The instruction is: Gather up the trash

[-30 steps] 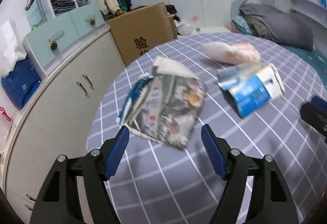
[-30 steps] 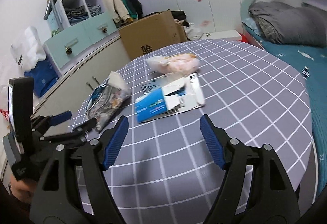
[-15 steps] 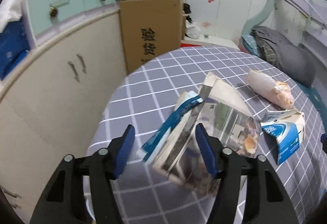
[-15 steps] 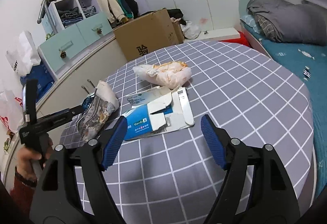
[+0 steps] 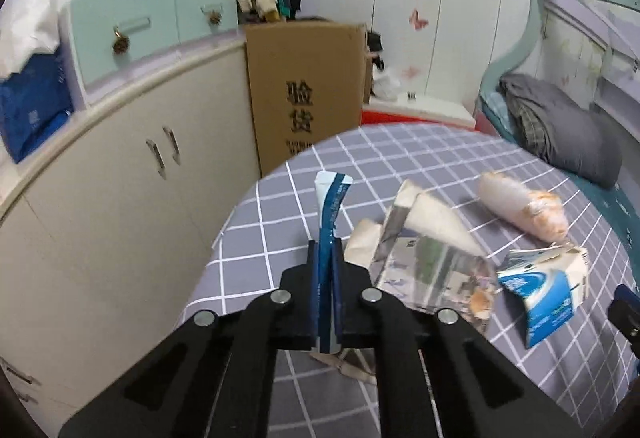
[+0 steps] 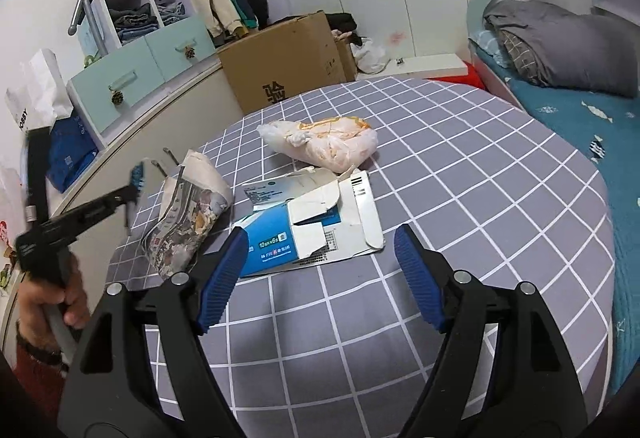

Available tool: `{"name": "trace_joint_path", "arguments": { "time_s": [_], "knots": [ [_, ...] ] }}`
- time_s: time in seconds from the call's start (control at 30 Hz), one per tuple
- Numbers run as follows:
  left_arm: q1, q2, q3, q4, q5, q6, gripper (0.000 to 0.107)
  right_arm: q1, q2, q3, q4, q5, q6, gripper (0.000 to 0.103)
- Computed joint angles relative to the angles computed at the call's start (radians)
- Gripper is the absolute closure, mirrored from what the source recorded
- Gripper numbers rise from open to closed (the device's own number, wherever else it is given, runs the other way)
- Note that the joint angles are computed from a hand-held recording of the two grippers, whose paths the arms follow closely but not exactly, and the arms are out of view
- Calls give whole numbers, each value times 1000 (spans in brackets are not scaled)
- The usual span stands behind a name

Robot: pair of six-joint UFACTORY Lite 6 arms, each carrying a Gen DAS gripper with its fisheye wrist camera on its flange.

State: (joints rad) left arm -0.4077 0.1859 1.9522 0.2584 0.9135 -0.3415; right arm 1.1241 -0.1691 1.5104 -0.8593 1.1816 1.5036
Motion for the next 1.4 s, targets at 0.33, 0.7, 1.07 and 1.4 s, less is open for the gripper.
{"name": "trace_joint_path", "arguments": {
  "time_s": [0.33, 0.7, 1.07, 1.4],
  "knots": [
    [-193, -105, -16, 157, 98, -138, 102, 73, 20, 25, -74, 51, 25, 29],
    [-324, -90, 4, 205, 150, -229, 102, 26, -40, -43, -22, -55, 34, 29],
    [-338, -62, 25, 192, 153, -270, 102, -56, -97, -34, 21, -59, -76, 29],
    [-287, -42, 46, 161, 141, -269, 102, -283, -184, -66, 139, -135, -217, 29]
  ]
}}
